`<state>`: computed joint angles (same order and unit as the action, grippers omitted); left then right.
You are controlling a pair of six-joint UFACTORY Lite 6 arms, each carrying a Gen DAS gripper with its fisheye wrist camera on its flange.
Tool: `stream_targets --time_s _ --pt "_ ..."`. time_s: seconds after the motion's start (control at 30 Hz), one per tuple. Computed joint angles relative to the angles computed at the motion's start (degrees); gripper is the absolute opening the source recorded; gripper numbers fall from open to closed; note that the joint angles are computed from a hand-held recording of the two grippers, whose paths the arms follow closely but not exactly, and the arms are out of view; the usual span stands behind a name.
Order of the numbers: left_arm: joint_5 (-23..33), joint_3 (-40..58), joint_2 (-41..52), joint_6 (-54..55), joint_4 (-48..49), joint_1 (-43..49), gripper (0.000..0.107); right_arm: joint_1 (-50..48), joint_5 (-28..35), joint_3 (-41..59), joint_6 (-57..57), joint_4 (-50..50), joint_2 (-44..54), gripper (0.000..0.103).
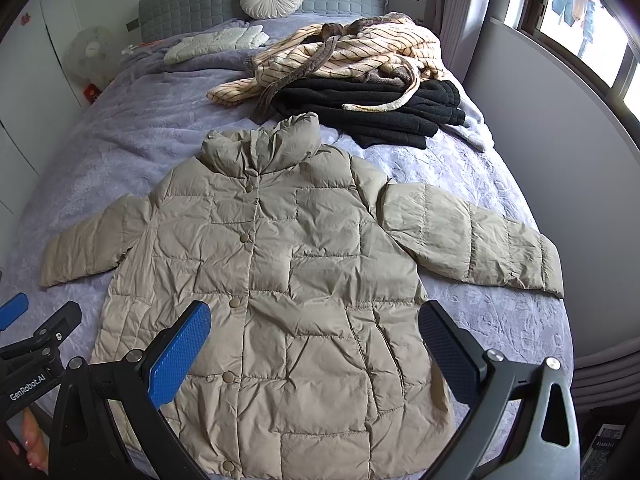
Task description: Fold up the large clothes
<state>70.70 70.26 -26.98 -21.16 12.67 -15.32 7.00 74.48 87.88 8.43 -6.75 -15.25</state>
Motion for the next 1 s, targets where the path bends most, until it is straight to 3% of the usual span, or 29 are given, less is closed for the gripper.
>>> stream_targets --time_s 1.0 --pt "-0.63 -0.48 -0.29 3.31 -1.73 3.32 0.103 1.57 0.11 0.14 1.37 -0.81 0.38 0.103"
